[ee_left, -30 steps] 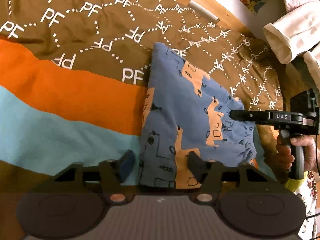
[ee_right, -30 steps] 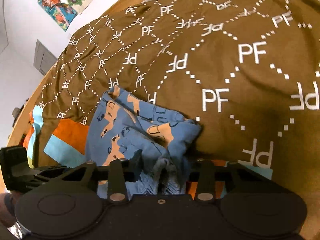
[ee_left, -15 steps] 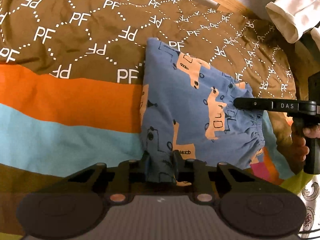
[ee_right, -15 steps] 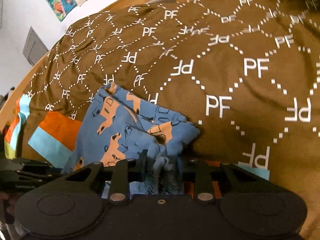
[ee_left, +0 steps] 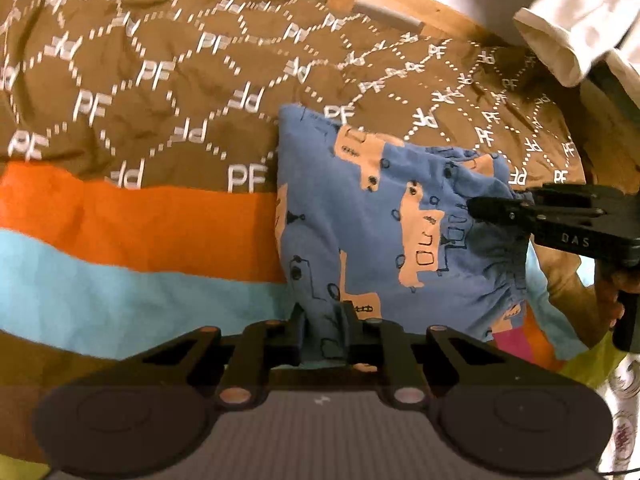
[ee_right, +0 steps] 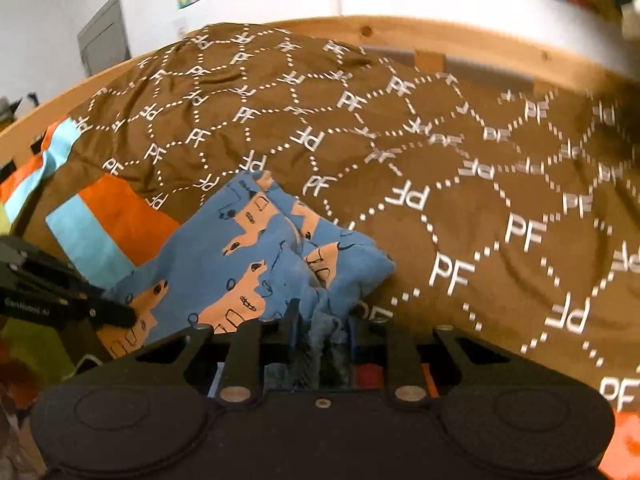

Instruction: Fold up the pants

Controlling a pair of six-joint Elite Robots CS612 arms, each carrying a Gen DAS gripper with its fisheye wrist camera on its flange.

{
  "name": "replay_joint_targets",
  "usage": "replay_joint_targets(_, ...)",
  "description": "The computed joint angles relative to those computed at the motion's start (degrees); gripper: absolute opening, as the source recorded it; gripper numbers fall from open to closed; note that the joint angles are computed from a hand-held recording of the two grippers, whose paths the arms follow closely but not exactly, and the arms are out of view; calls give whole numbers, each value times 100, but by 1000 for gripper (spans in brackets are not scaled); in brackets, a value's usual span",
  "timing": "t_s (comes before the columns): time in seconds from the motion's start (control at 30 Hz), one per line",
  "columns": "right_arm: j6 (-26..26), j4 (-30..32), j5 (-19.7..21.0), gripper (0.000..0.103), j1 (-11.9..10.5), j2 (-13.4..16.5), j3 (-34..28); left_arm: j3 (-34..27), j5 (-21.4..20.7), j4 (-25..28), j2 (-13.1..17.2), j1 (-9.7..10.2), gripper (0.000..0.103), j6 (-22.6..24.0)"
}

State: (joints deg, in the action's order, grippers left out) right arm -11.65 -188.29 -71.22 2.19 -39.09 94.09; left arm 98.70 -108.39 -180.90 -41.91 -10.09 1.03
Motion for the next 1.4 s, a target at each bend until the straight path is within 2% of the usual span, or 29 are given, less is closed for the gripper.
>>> replay_joint_targets(0.33, -417, -439, -127, 22, 41, -46, 62, 222, 93, -677, -121, -92, 18, 323)
replay_joint_targets(0.5, -580, -694, -176, 21, 40, -58, 64, 212, 124, -966, -132, -125, 17, 340)
replay_joint_targets(0.73, -802, -997, -282, 21, 37, -68, 7, -9, 4, -902, -112, -137, 17, 369)
replay_joint_targets(1.0, -992, -1233, -525, 21, 40, 63, -380, -385, 192, -1367, 50, -226, 17, 541)
replay_joint_targets(1.23, -1389, -635, -793, 21, 34, 293, -1111, -1066, 405, -865, 320, -301, 17, 392)
replay_joint_targets(1.4, -1291, -365, -931, 21, 11, 488, -1516, -1359, 426, -720, 513, -322, 17, 307)
